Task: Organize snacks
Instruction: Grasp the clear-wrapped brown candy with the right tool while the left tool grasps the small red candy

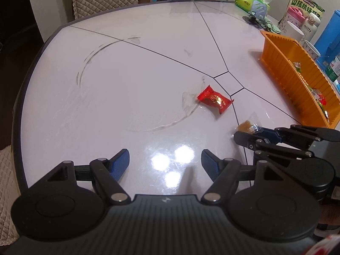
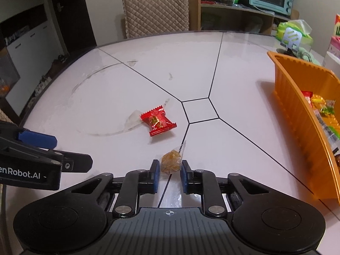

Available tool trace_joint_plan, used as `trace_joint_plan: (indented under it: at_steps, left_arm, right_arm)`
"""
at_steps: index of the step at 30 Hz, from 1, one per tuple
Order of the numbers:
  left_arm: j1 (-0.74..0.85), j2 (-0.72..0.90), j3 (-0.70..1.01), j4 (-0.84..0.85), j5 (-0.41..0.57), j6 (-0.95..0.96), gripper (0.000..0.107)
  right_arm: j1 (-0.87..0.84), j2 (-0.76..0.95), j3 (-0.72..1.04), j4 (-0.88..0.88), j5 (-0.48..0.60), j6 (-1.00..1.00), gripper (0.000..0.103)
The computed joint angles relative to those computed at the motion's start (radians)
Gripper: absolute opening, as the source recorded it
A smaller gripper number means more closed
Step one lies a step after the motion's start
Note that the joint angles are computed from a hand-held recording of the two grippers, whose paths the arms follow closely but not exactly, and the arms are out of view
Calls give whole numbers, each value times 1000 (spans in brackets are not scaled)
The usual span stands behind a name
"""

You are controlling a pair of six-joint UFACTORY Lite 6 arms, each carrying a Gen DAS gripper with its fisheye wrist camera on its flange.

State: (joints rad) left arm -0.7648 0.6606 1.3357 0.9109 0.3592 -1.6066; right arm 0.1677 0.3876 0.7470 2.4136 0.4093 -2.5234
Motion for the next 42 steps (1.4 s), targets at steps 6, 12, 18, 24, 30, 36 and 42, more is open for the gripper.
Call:
trace_joint_plan:
  at_steps: [6,12,18,24,30,36,42]
  left_arm:
    - [-3,31,53,20,-4,9,70]
    - [0,121,201,42,-11,12,70]
    - [9,271,423,-31,-2,69,66]
    - [11,428,654,-172,66,179,64]
    - [9,545,828,-233,143,212,61]
    - [10,621,949,-292,200,280,52]
    - [15,551,831,-249,142,239,45]
  right_arm:
    - [-48,-10,3,-63,12,76,21]
    - [-127,-17,32,-174,19,182,17]
    - [-192,0,82,-280,39,267,16]
    - [-238,23,107,-339,66,313,14]
    - [-269,45,135,-386,85,348,13]
    - [-294,65,166,-451,101,402,13]
    - [-314,69,178,-510,122,456,13]
